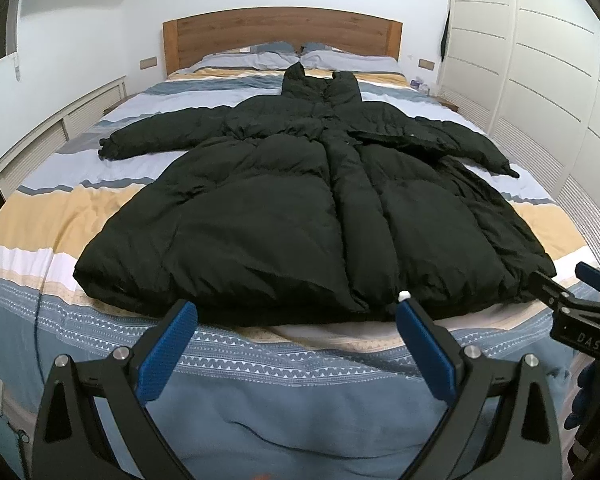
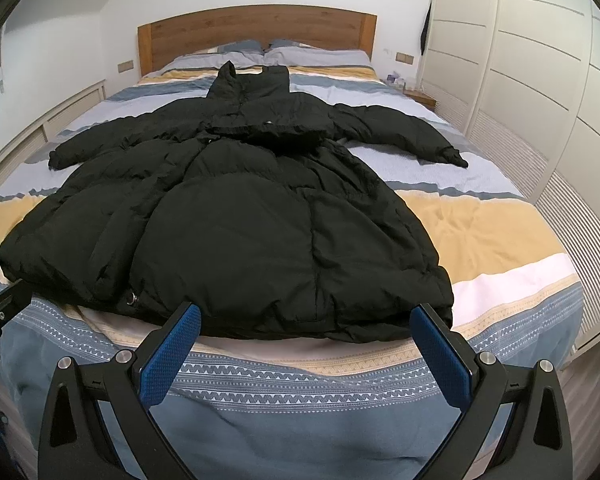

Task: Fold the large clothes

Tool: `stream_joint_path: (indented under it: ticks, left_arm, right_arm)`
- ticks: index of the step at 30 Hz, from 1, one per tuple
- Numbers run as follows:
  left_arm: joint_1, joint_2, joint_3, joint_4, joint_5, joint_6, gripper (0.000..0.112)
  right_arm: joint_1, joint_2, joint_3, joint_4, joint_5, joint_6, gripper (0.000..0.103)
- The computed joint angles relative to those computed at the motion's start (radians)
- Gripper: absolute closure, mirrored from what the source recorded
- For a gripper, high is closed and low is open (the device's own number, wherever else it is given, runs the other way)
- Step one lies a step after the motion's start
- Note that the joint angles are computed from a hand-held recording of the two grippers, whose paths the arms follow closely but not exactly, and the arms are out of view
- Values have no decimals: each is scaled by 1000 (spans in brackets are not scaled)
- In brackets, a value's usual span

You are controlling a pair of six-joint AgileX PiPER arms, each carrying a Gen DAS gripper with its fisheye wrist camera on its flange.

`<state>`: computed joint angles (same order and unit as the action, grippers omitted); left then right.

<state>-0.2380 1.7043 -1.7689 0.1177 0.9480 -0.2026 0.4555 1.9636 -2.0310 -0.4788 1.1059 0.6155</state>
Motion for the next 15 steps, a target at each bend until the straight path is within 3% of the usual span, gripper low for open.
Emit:
stream_joint_path:
  ticks: [15]
  left_arm:
    - [29,41,-68,2,76,-20,12]
  right_arm:
    - [-9,18,-13,16,-8,-23,1]
